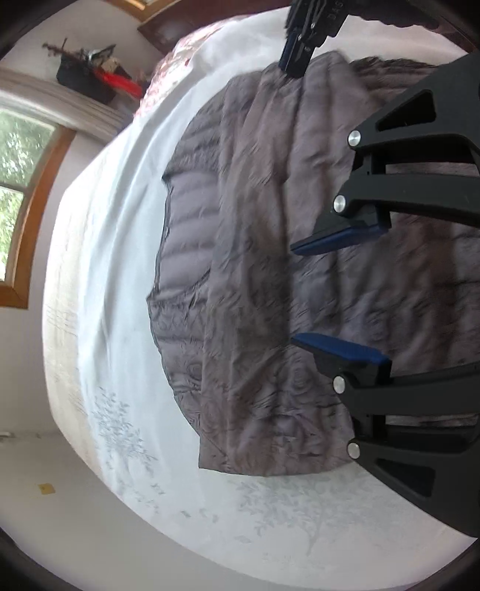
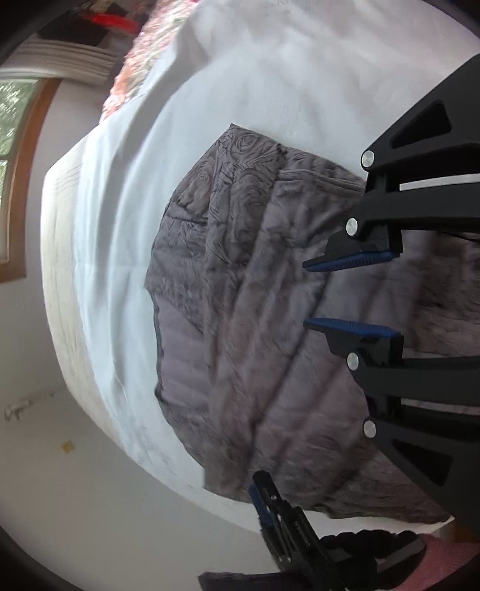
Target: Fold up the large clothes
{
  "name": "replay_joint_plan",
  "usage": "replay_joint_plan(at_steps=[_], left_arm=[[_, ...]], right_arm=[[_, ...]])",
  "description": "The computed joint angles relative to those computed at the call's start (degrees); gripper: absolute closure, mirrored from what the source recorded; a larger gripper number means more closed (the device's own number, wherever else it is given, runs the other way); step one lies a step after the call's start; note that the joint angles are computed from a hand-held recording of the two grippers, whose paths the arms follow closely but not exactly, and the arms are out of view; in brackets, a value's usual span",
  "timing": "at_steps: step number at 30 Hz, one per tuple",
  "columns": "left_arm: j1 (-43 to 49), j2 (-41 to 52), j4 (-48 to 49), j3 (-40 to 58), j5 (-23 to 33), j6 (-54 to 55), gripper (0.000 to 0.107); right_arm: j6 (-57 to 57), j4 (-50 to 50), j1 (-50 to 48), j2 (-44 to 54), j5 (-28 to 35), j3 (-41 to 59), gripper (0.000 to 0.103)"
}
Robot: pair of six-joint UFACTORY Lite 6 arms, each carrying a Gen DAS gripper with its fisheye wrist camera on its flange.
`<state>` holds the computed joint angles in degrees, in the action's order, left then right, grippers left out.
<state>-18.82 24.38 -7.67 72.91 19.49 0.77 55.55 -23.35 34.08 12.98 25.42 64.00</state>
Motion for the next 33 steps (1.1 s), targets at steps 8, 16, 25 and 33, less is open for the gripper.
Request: replay_joint_plan(at_steps=[8,16,25,33], left_arm=[[-1.35,3.74,2.98,-4.67,-4.41,-1.52,0.061],[-1.51,-0.26,8.12,-5.47,-0.04,-7.36,0.063],[15.52,-45.02,-9.27,-38.88,10.17,22.85,0.038],[54.68,-62.22,-15.13,-54.79,28.55,54.95,0.037]], right_arm=[[2.99,-1.24,-0.99,9.06,-6.37,-0.33,0.077],[7.76,-3.58,1.84,-9.72,-4.65,-12.60,0.071],[40.87,-10.80,37.31,-48.96,18.38,-39.75,0.048],[78.22,-7.47,75.01,-49.89,29.90,-45.74,0.046]])
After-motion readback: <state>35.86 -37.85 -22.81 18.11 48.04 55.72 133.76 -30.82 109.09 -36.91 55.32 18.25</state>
